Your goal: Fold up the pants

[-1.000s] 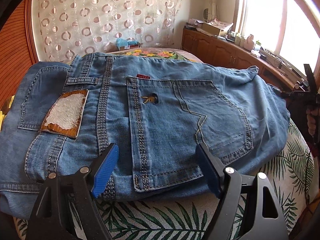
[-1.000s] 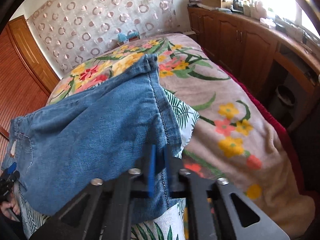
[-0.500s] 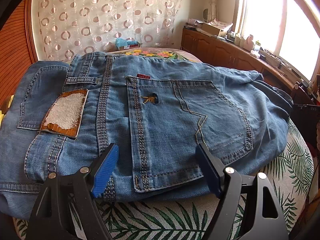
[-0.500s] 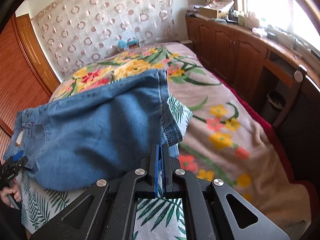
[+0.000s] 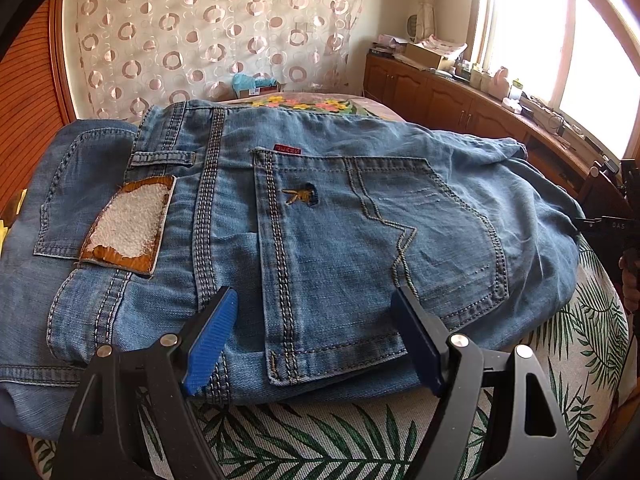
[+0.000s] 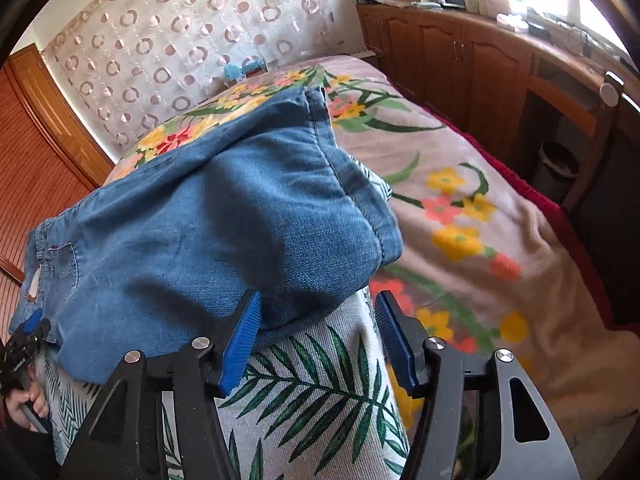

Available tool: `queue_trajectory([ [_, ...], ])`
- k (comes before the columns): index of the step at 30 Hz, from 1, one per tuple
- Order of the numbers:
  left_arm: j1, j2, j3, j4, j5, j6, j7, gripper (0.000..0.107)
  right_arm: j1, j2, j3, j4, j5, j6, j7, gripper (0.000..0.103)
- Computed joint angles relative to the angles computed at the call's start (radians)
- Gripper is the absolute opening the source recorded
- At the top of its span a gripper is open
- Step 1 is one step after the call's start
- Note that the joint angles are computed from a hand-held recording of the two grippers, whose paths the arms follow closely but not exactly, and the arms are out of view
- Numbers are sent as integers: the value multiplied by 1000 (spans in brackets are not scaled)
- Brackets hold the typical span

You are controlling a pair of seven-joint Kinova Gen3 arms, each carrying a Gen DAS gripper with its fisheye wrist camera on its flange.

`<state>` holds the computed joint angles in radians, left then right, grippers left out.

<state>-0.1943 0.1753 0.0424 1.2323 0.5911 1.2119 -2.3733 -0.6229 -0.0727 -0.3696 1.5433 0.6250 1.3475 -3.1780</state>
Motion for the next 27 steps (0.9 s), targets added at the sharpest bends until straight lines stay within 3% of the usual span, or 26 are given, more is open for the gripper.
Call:
queue_trajectory([
  [9, 2, 0, 0, 0, -1, -3, 0, 80, 54, -24, 33, 16, -69, -95, 23, 61],
  [12, -1, -4, -1, 2, 3, -7, -1, 80, 63, -16, 18, 11, -53, -85, 23, 60],
  [16, -26, -16, -12, -2, 32, 21, -7, 80, 14, 33, -23, -32, 43, 21, 0, 36],
  [17, -34, -22, -18, -5, 40, 25, -4, 80, 4, 39, -30, -34, 67, 38, -5, 23],
  [18, -45, -30, -26, -4, 48, 23, -7, 80, -25, 37, -20, -29, 87, 39, -14, 16],
  [27, -108, -25, -71, -34, 30, -5, 45, 80, -113, 59, -17, -39, 175, 73, -20, 12],
])
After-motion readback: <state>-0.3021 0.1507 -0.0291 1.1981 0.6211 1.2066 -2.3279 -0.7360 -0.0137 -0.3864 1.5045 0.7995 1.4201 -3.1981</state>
